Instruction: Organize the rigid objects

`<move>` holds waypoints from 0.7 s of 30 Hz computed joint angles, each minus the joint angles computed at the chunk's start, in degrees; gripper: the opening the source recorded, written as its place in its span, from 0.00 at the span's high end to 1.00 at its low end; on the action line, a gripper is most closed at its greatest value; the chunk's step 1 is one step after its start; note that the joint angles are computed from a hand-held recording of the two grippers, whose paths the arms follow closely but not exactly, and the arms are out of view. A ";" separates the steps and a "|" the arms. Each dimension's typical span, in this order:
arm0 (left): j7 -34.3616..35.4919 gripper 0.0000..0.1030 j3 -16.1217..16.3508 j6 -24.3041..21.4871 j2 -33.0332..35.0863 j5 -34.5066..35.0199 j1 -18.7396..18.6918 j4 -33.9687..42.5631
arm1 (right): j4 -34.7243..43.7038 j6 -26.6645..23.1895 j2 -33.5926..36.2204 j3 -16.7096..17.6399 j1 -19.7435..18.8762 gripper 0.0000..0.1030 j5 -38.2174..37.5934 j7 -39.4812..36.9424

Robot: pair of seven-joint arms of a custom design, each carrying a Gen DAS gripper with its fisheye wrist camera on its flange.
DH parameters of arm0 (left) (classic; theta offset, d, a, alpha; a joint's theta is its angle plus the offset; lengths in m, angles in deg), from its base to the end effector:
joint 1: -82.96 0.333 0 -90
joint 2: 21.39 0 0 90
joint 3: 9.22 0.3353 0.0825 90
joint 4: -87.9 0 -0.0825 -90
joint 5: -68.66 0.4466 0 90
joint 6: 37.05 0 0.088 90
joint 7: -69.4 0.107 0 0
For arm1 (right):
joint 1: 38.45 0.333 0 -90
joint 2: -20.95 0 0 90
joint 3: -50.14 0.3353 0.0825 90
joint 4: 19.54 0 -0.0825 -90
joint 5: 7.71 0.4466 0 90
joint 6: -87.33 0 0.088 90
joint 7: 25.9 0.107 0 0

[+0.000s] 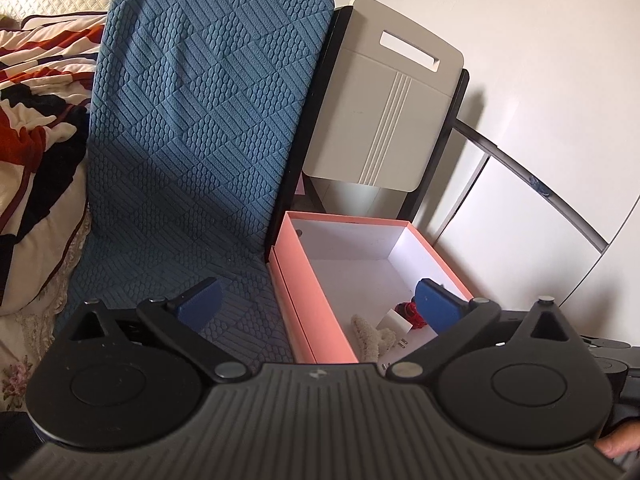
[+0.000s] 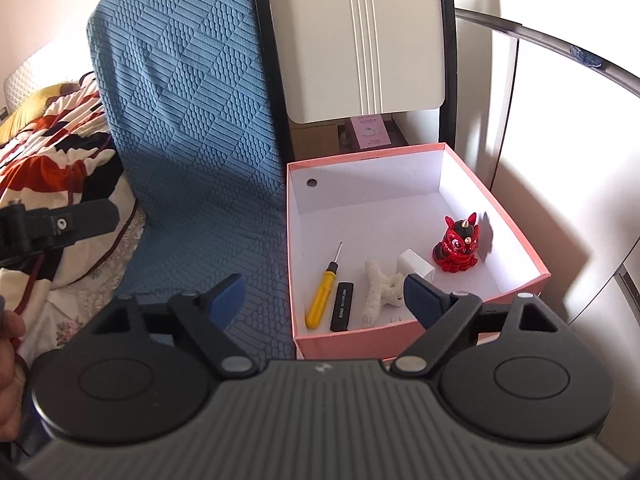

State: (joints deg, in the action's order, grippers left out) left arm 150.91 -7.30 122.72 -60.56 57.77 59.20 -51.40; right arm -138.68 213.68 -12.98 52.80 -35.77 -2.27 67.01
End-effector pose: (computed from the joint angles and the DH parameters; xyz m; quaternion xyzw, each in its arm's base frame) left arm 0.4160 -0.1534 0.6684 -0.5846 0.6381 -0.4701 0.1731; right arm 0.4534 0.0530 0.7538 -0.6672 0.6562 -0.2054 0.2864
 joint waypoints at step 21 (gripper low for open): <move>-1.10 0.00 -1.49 -1.15 0.76 1.83 1.83 0.44 | -0.48 -0.60 0.28 -0.12 0.08 0.15 -0.07 1.05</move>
